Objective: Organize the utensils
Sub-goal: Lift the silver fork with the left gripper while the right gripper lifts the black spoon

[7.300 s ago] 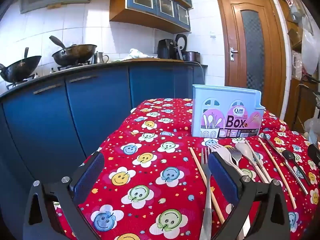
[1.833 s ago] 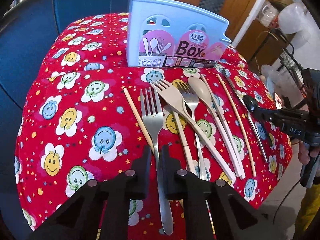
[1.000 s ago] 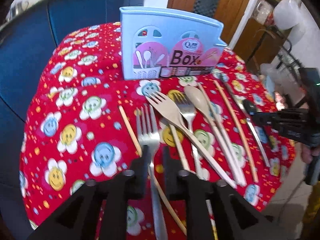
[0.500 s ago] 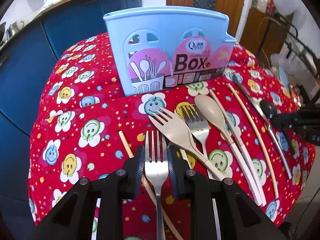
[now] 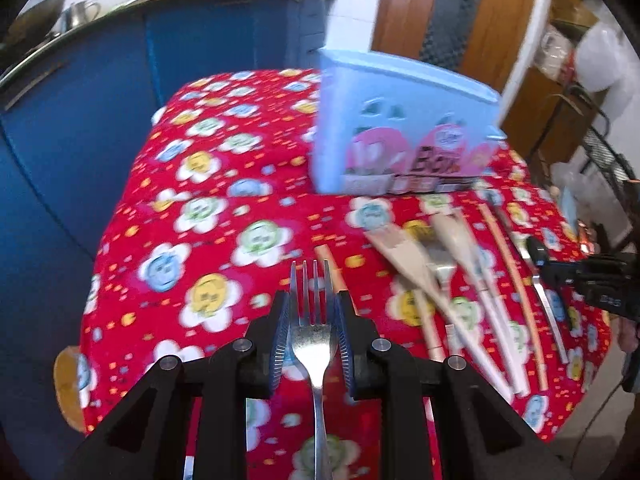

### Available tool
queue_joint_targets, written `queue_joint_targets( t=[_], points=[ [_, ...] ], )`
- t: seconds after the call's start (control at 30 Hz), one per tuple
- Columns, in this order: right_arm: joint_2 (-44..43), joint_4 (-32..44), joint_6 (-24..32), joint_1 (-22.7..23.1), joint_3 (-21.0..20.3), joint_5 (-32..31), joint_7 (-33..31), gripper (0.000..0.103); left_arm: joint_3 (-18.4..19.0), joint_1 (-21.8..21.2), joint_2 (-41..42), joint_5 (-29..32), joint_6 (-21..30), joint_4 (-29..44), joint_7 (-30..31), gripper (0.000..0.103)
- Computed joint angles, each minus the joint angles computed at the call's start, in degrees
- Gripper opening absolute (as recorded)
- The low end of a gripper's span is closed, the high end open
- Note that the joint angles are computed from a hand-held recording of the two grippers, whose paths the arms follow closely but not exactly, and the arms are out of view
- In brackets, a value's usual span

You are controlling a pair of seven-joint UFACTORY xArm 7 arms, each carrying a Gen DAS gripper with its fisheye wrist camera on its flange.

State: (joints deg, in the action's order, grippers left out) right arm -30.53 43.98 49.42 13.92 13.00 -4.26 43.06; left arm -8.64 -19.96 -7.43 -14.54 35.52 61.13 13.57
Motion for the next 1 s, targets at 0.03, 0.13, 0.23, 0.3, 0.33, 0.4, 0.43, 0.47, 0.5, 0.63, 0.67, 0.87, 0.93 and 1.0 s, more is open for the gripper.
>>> queue_joint_targets(
  t=[0.03,0.13,0.23,0.3,0.33,0.4,0.43,0.47,0.5,0.63,0.67,0.87,0.93,1.0],
  points=[
    [0.08,0.11,0.15,0.03,-0.03,0.04,-0.04,0.01,0.14,0.25,0.51,0.39,0.75,0.4,-0.34,0.024],
    [0.37,0.44,0.51,0.13,-0.37,0.33,-0.47,0.01,0.32,0.92,1.87,1.55,4.86,1.87,-1.39,0.024],
    [0.69,0.89,1.12,0.45,-1.21,1.55,-1.35,0.01,0.08,1.07,0.68,2.98,6.52,1.44,-0.6,0.028],
    [0.91,1.3,1.86,0.58,-1.72,2.51,-1.92,0.01,0.26,1.06,-0.55,2.98,9.07,1.2,0.48,0.039],
    [1.09,1.59,2.33,0.62,-1.89,2.95,-2.16,0.01,0.4,1.04,-1.18,2.63,9.97,0.88,1.15,0.039],
    [1.52,2.37,3.59,0.79,-2.22,3.71,-3.02,0.012,0.46,1.03,-2.17,2.76,12.57,0.57,2.07,0.039],
    [1.76,2.8,4.28,0.91,-2.36,4.07,-3.56,0.012,0.36,1.09,-2.49,3.19,13.35,0.41,1.97,0.039],
    [2.07,3.26,4.94,0.96,-2.37,4.28,-3.96,0.013,0.31,1.12,-2.79,3.51,14.28,0.18,1.99,0.039],
    [2.36,3.68,5.55,1.01,-2.37,4.4,-4.42,0.014,0.44,1.1,-3.34,3.19,14.34,-0.37,2.44,0.036],
    [4.23,6.17,8.74,1.11,-2.53,4.84,-6.17,0.014,0.95,1.46,-3.12,2.67,16.4,0.3,2.89,0.01],
    [4.84,6.71,9.1,1.08,-2.52,4.99,-6.36,0.014,1.08,1.59,-2.83,2.37,16.9,0.65,3.15,0.008],
    [5.99,7.99,10.43,0.77,-3.56,6.8,-7.96,0.011,1.28,2.16,-0.79,0.28,17.78,2.96,3.66,0.004],
    [5.47,7.43,10.0,0.49,-3.08,6.27,-7.33,0.009,1.78,2.21,-1.43,-2.66,16.26,1.97,5.08,0.004],
    [4.27,6.24,8.87,0.47,-2.95,6.55,-6.65,0.008,2.28,2.11,-2.92,-5.89,14.03,0.37,6.87,0.004]
  ],
)
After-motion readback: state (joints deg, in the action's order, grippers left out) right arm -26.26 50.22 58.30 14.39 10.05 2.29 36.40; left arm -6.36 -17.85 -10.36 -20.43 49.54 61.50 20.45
